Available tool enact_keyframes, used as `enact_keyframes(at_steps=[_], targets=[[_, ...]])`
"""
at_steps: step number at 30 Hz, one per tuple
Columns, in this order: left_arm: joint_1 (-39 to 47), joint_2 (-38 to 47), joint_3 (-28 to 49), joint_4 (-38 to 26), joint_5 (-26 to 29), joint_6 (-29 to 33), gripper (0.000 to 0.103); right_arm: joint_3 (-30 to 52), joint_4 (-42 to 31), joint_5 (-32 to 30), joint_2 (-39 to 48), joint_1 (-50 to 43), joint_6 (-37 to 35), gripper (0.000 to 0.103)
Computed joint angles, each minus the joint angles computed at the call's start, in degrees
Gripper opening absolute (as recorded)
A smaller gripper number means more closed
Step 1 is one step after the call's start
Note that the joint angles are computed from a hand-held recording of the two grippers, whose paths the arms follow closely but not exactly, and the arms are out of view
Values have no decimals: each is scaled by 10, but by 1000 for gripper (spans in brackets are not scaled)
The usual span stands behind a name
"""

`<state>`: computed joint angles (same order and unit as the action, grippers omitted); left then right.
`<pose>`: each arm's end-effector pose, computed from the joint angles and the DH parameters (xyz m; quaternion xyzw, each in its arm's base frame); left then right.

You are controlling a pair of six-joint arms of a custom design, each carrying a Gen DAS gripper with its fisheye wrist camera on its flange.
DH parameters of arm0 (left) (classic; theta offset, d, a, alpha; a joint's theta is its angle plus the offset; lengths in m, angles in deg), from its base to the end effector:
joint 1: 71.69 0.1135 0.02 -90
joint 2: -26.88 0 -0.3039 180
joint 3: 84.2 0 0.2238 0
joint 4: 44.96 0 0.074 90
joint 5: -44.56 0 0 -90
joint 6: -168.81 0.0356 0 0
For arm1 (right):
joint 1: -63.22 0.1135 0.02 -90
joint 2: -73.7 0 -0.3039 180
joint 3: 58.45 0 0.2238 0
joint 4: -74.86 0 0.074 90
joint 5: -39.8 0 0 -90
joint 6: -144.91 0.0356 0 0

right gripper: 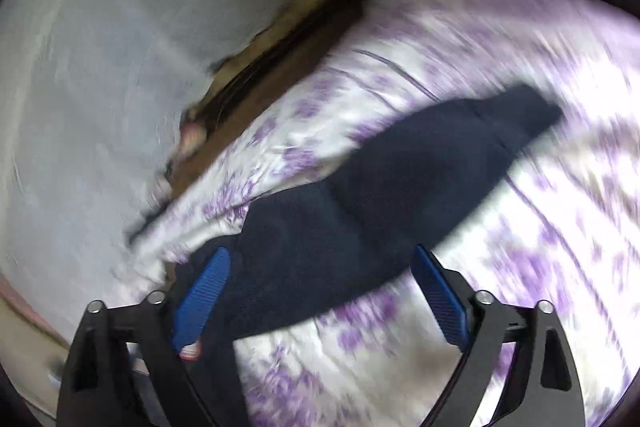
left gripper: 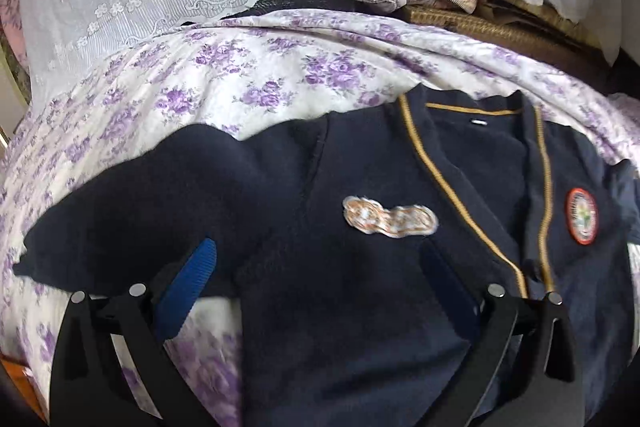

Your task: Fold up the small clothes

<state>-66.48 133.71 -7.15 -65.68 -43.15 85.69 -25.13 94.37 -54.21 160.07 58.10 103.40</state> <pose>0.3705 0.0324 0.2087 0.0205 0.9408 0.0169 0.3380 0.2259 -0.0177 0.1774 0.3823 0.7934 0.2033 0.4279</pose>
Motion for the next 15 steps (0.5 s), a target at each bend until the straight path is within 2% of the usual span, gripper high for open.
enact_keyframes(at_steps=[2, 6, 9, 12, 15], targets=[[-3, 1, -9, 0, 0, 2, 99, -53, 96, -79, 27, -35, 54, 80], [-8, 10, -19, -3, -10, -4, 99, -75, 143, -68, 36, -27, 85, 73], [3, 8, -21, -2, 12, -12, 99, -87, 196, -41, 69, -27, 126, 59], [2, 13, -20, -3, 8, -12, 99, -89, 272, -56, 134, -77, 196, 41], [-6, 14, -22, 1, -6, -9, 99, -64, 240, -36, 144, -92, 257, 30]])
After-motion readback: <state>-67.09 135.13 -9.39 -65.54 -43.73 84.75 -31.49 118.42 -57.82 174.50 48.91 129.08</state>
